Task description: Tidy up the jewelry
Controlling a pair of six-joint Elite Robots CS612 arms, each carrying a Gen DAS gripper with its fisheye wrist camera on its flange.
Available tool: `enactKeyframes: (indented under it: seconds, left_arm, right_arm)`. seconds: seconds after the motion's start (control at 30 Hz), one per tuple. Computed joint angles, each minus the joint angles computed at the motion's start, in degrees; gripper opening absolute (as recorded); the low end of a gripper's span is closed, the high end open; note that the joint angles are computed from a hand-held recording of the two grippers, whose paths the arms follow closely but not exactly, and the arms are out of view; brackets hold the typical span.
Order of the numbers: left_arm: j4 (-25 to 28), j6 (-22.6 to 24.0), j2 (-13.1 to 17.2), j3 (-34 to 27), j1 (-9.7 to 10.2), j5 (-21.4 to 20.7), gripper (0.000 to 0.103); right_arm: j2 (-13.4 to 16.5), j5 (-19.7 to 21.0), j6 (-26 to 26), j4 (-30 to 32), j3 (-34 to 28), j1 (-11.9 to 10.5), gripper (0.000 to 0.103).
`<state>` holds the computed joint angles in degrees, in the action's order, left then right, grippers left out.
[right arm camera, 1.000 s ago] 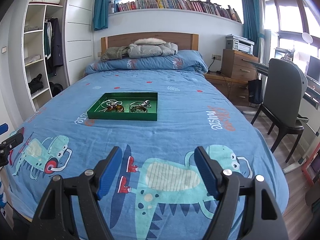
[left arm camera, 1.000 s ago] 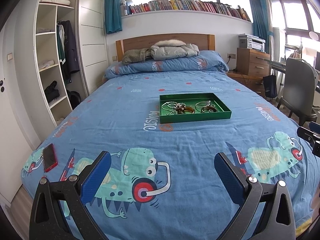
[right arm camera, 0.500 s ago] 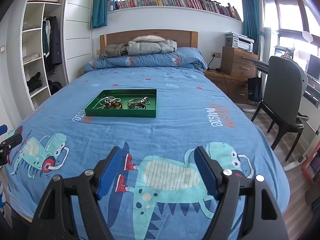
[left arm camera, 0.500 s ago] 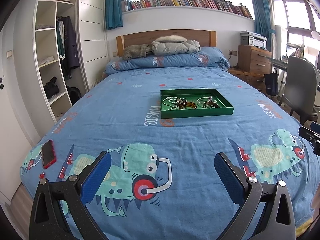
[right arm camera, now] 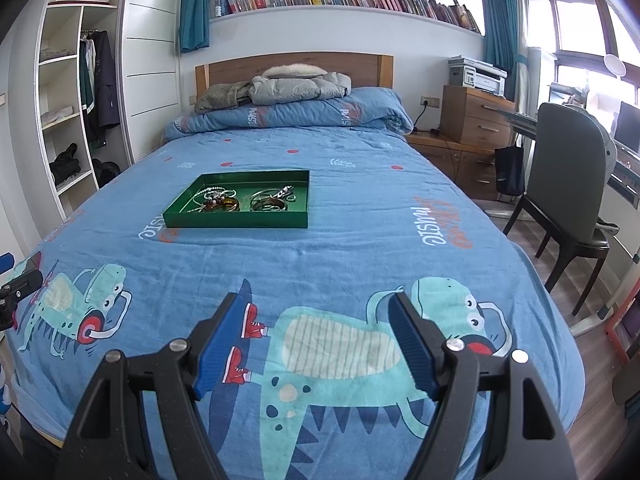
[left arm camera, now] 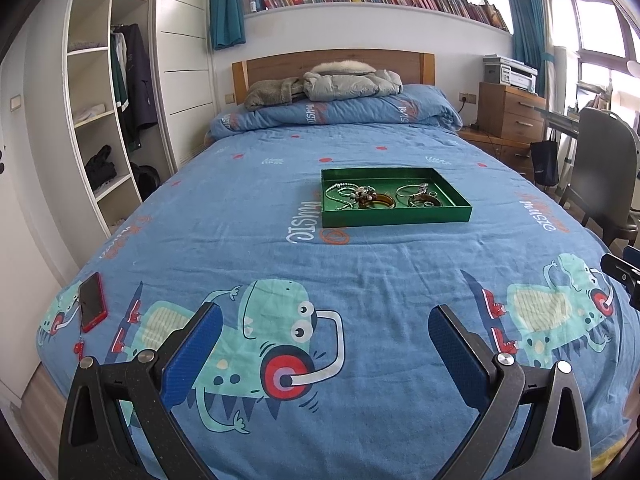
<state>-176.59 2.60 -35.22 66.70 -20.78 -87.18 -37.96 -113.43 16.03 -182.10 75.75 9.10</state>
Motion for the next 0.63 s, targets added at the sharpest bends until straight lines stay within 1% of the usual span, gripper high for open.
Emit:
enactKeyframes:
  seconds: [0.63]
  left_arm:
    - [2.4, -0.1, 0.9, -1.6, -0.16, 0.5, 0.101]
  right_arm:
    - [0.9, 1.1, 0.8, 0.7, -0.7, -0.6, 0.073]
